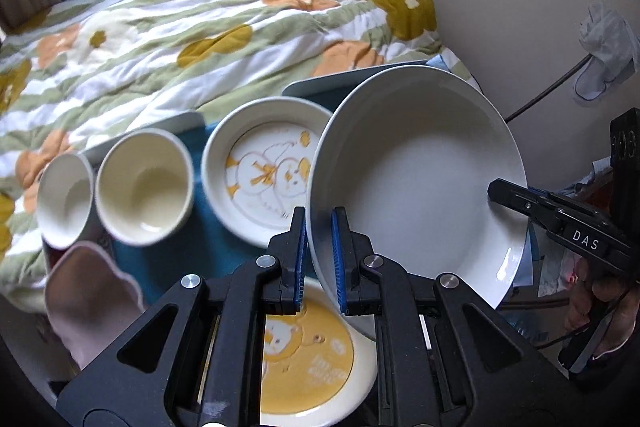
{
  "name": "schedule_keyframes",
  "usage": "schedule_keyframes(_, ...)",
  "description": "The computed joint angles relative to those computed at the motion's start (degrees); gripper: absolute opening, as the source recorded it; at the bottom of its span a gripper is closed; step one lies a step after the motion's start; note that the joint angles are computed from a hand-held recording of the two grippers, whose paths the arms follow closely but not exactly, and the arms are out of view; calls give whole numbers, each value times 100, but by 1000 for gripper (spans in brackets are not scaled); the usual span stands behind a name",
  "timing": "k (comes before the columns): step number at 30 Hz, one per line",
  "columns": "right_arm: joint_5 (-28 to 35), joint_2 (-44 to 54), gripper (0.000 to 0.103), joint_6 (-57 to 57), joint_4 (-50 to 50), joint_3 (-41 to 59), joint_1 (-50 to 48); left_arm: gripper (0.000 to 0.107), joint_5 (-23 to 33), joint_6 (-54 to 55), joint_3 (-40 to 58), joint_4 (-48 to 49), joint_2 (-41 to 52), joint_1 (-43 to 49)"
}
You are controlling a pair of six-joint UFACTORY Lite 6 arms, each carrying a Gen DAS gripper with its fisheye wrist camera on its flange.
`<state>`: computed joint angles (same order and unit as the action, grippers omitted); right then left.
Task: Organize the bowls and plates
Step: 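Carry the white plate over the yellow plate and lower it on top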
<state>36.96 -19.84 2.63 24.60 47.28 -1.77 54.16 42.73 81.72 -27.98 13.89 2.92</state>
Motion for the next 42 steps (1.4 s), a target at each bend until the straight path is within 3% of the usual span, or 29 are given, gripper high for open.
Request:
schedule_keyframes(4, -166, -462, 16, 1352, -729, -362, 1324, 10, 42, 585, -1394, -70, -1172, 1042)
schedule_keyframes(9, -489, -595, 16, 2464, -1287, -769, 2648, 10, 199, 1480, -2651, -149, -1939, 2551)
schedule_keyframes(12, -725, -331, 16, 2601, -1399, -908, 3090, 10, 55, 1779, -3225, -169, -2107, 3133)
schedule_keyframes(16, -1125, 183, 16, 1897, -852, -1037, 3227, 10, -347, 2033, -3736, -293, -1997, 3611)
schedule_keyframes(24, -1813, 1336, 16, 770, -395, -798, 3283, 11, -1219, 2329, -4077, -794, -1410, 3623)
schedule_keyframes(33, -2152, 1629, 16, 636, -781, -755, 3308, 12, -1658, 2330, -4151, -1086, -927, 3420)
schedule_keyframes(42, -2349, 1659, 16, 1345, -1611, -843, 3489, 12, -2570, 1898, -4593, -837, -1410, 2649)
